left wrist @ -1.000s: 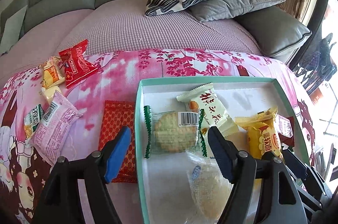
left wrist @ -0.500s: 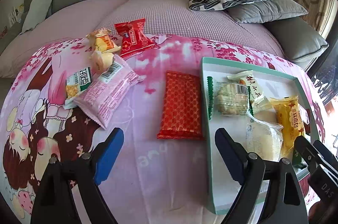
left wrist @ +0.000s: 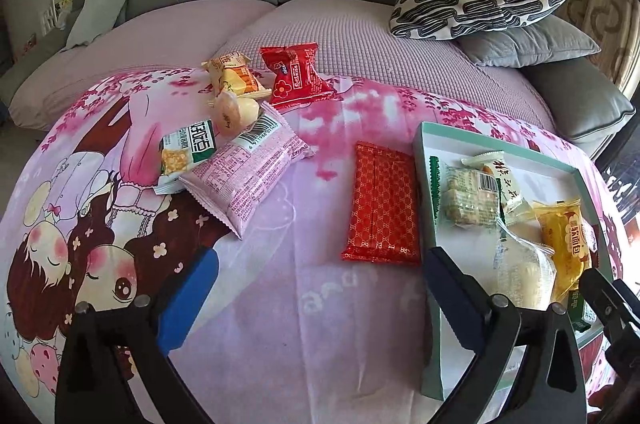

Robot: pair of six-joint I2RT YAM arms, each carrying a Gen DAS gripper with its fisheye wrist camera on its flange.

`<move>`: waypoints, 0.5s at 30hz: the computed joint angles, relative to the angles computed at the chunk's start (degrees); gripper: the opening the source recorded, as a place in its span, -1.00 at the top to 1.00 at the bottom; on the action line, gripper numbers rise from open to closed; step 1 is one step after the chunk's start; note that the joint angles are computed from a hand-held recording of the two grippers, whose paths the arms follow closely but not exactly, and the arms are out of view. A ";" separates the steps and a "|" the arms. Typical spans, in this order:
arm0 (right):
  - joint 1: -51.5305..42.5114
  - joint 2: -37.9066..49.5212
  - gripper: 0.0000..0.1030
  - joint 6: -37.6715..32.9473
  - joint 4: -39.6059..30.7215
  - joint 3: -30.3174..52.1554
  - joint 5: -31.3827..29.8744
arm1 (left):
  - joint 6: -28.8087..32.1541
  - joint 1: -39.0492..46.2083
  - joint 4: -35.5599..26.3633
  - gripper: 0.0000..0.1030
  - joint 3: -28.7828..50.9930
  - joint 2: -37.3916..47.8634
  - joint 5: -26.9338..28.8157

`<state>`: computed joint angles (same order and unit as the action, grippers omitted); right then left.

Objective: Organize snacks
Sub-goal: 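Withdraw both open tools from the tray toward the remaining snacks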

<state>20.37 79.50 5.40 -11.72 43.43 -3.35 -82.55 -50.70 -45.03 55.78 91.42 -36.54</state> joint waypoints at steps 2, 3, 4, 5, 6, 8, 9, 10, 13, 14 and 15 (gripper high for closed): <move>0.85 -0.34 -1.00 -0.22 0.08 -0.28 0.28 | -0.04 -0.36 0.22 -0.98 -0.36 -0.40 -0.75; 1.24 -0.51 -1.00 -0.15 0.20 -0.41 0.22 | 0.02 -0.54 0.64 -0.98 -0.81 -0.88 -1.09; 1.61 -0.66 -1.00 -0.05 0.44 -0.60 0.03 | -0.05 -0.64 1.22 -0.98 -1.46 -1.63 -1.30; 2.06 -0.79 -1.00 0.02 0.62 -0.76 -0.15 | -0.43 -0.72 1.73 -0.98 -2.20 -2.53 -1.50; 2.67 -0.89 -1.00 0.07 0.86 -0.91 -0.10 | -0.76 -0.78 2.22 -0.98 -2.98 -3.53 -1.79; 4.06 -1.16 -1.00 0.14 1.22 -1.09 0.20 | -1.37 -0.92 2.27 -0.98 -4.37 -5.57 -2.83; 4.77 -1.31 -1.00 0.28 1.42 -1.17 0.24 | -1.83 -1.00 1.51 -0.98 -4.69 -6.28 -3.50; 5.51 -1.43 -1.00 0.56 1.67 -1.24 0.21 | -2.43 -1.07 0.30 -0.98 -4.89 -6.96 -4.14; 7.87 -1.50 -1.00 1.72 2.28 -1.18 -0.06 | -4.53 -1.22 -3.61 -0.98 -5.96 -9.81 -5.55; 8.89 -1.49 -1.00 2.01 2.38 -1.08 0.01 | -5.41 -1.20 -4.98 -0.98 -6.44 -11.01 -5.93; 9.92 -1.50 -1.00 2.16 2.48 -1.04 0.21 | -6.33 -1.08 -6.41 -0.98 -7.09 -12.39 -6.25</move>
<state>30.29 78.01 7.56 -9.24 42.39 -3.14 -88.88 -51.79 -51.44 48.69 79.03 -42.79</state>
